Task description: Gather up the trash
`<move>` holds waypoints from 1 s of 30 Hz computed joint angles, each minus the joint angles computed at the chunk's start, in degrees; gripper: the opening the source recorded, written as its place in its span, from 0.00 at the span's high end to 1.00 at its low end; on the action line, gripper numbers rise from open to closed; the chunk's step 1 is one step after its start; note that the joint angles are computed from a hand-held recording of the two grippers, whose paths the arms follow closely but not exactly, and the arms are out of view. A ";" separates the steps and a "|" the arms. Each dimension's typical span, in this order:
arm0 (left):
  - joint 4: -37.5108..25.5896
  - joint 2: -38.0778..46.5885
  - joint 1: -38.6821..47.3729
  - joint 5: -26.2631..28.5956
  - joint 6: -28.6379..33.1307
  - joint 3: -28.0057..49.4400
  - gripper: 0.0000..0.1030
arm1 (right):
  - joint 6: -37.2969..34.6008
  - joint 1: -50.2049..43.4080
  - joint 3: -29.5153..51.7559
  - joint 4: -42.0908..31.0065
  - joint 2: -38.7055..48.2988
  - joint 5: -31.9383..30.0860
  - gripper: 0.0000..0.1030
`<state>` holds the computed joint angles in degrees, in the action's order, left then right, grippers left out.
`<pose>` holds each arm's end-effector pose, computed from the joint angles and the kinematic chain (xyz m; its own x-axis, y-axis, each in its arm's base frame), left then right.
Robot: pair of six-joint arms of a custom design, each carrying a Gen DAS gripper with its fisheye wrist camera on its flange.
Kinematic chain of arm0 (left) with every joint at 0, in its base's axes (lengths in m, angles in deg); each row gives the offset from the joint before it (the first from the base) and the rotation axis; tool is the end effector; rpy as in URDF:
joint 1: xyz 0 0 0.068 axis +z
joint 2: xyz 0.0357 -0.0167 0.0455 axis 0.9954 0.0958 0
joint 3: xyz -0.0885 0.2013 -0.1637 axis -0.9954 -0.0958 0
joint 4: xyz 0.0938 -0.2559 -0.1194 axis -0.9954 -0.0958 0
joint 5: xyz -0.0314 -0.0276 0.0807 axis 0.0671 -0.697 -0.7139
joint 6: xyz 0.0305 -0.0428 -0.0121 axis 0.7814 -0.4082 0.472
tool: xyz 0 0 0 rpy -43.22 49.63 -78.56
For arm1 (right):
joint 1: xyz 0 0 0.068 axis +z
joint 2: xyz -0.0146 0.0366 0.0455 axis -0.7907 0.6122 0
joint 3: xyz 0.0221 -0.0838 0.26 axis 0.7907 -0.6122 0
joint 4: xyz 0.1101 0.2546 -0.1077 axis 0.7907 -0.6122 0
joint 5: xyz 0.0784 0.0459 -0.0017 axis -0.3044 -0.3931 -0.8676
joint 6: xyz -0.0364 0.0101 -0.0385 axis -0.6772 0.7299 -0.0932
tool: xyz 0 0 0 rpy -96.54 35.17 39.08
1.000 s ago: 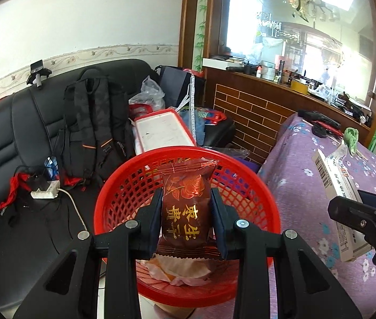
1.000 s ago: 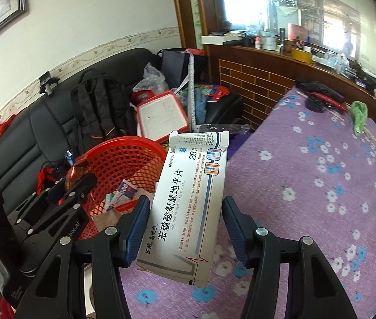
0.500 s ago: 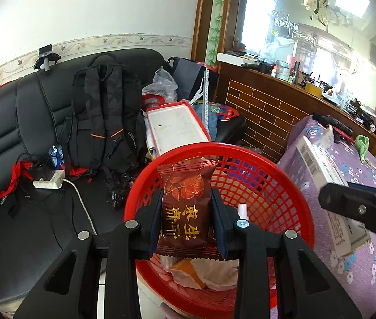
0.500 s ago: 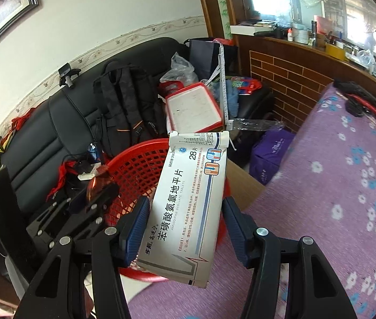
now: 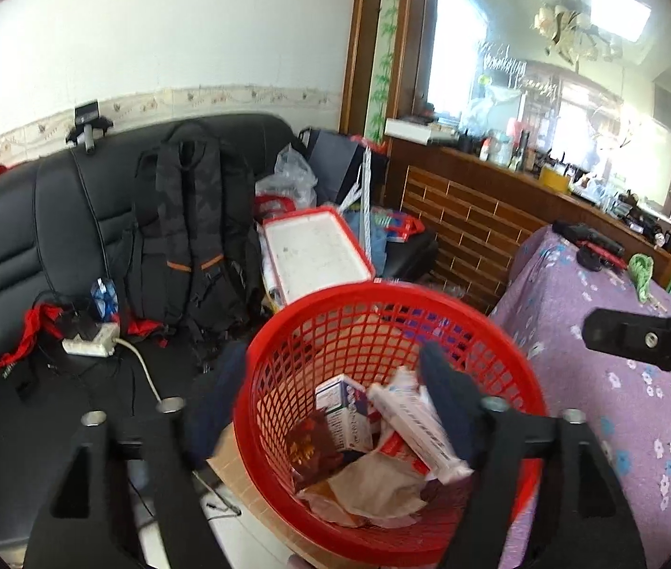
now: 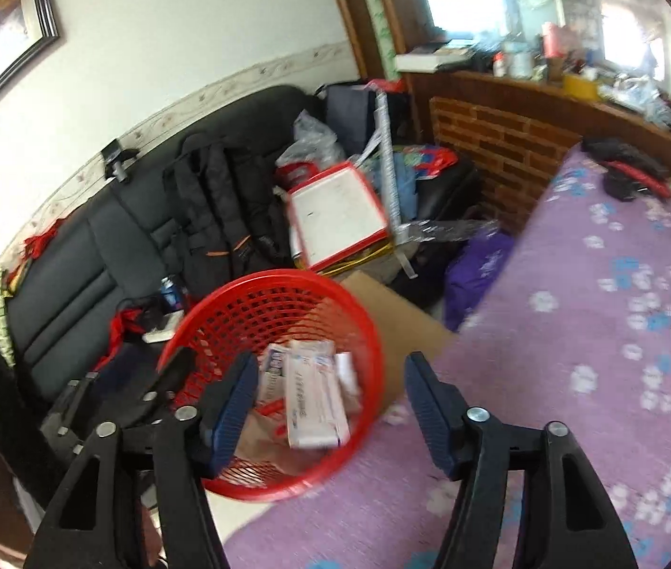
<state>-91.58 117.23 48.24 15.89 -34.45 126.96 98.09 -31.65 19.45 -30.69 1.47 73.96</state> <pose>0.2796 -0.1818 0.2376 -0.5094 -0.1335 -0.8501 -0.0896 0.9908 -0.1019 0.3203 0.1239 0.2812 -0.7142 -0.0100 -0.6999 -0.2472 0.9390 0.2389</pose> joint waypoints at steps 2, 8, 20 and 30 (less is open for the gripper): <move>-0.08 -1.49 -2.63 -3.35 0.29 -0.26 0.08 | -0.76 0.13 -2.42 -0.54 -3.69 3.29 0.22; -5.49 -4.03 -11.52 -11.36 -0.49 1.51 0.03 | -2.99 0.65 -11.52 -4.58 -17.66 13.42 0.13; -29.93 3.98 -30.11 -30.41 -19.32 10.50 0.00 | -1.08 5.65 -26.82 -24.56 -53.31 32.53 0.09; -42.00 10.66 -37.98 -29.72 -33.06 15.85 0.00 | 9.56 15.32 -29.13 -42.66 -67.83 43.16 0.09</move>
<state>-133.58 127.89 10.26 -13.83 -67.50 142.81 107.65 -16.33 -9.68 -73.35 -66.37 117.12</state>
